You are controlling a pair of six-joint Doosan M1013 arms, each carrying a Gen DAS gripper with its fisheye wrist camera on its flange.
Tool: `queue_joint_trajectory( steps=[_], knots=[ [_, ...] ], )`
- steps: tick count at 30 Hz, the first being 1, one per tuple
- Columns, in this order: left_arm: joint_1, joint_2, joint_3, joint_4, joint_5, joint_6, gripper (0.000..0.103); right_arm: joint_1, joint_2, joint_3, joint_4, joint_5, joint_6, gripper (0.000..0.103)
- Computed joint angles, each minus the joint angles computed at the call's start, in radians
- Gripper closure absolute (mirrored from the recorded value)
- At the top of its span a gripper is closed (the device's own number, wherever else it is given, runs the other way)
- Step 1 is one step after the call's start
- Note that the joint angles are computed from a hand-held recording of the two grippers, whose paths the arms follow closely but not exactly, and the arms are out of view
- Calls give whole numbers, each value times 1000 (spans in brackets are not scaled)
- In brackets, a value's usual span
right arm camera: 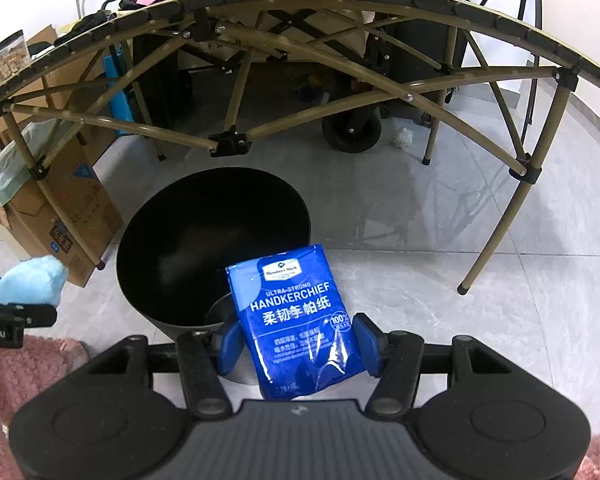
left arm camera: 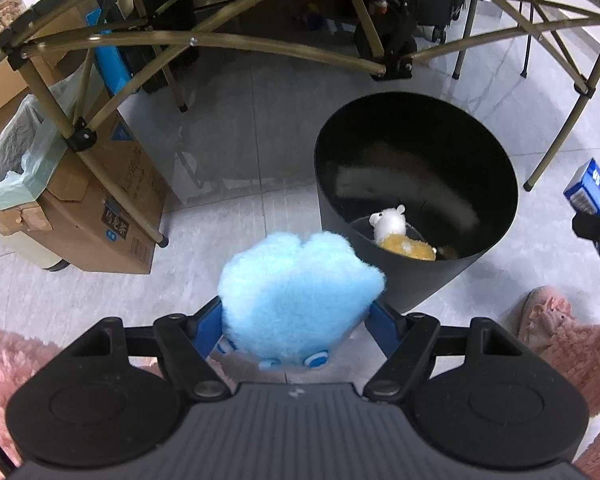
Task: Collect trash
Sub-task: 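Carry the light-blue plush and tissue pack in both grippers down to the black bin, then lower the light-blue plush into the bin and open the left gripper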
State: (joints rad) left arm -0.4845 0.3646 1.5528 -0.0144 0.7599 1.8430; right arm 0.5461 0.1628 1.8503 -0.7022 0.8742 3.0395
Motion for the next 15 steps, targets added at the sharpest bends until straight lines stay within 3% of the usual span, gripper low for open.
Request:
queue_joint_trajectory(
  steps=[15],
  knots=[
    [-49,41,-43,-13,29,26,28,-25,13,3,-17,-8,10,46]
  ],
)
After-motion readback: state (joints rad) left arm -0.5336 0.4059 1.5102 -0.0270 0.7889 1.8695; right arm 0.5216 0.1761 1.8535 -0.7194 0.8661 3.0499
